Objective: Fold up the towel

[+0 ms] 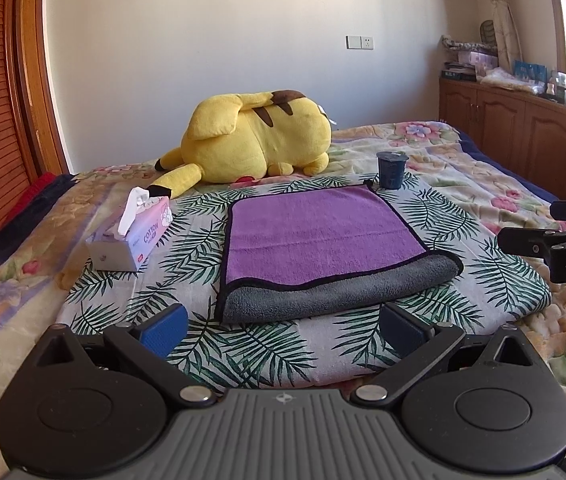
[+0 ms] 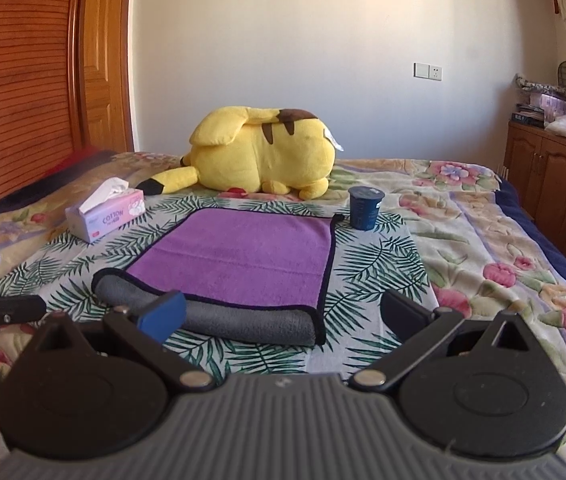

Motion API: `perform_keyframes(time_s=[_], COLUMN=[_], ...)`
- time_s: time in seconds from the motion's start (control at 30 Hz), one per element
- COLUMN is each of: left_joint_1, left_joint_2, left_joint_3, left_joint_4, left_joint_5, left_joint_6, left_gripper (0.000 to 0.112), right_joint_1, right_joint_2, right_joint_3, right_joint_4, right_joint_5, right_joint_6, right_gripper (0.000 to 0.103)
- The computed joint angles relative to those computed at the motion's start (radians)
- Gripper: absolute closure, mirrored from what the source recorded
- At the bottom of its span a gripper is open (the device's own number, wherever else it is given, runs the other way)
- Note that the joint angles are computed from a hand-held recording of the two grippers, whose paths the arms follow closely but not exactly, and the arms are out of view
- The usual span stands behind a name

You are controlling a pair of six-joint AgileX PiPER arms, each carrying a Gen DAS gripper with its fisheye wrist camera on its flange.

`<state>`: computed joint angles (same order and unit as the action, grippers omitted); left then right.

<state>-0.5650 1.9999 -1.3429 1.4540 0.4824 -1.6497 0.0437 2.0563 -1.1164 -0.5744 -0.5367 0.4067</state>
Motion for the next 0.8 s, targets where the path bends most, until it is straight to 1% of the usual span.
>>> perform_keyframes(time_s=[0.2,0.47,0.53,0.57,0.6,0.8], left_joint_1=[0.022,0.065,0.078,0.084,0.09,0.132], left_joint_2=[0.026,0.066,0.083,0.092,0.1,0.15], left_joint_3=[-0.049,-0.125,-0.151,-0.166,-0.178,-0.254], left_joint_4=[-0.089,-0.206,-0.249,-0.272,-0.292,-0.432], left_joint_5=[-0.026,-0.065,-0.069,-0.07,-0.072,-0.09], left_joint_6=[0.115,0.26,0.315,0.343,0.368,0.525], left_gripper=[0.026,0.028,0.028,0.029,0.03,0.032], right_joint_1=[0.001,-0.006,-0.009,-0.009,-0.008,-0.003], right_joint_2=[0.024,0.081,0.102,0.113,0.123,0.196], right_joint_3=[-0.06,-0.183,-0.223,-0.247,-0.27,-0.406], right_joint_4=[-0.094,-0.331,-0.431,-0.499,-0.563,-0.892], right_joint_5=[0.047,0.108,0.122,0.131,0.144,0.174], right_joint_6=[0.074,0.289,0.379,0.443,0.507,0.824], right_gripper=[0.0,0.001,0.01,0.02,0.022,0.022])
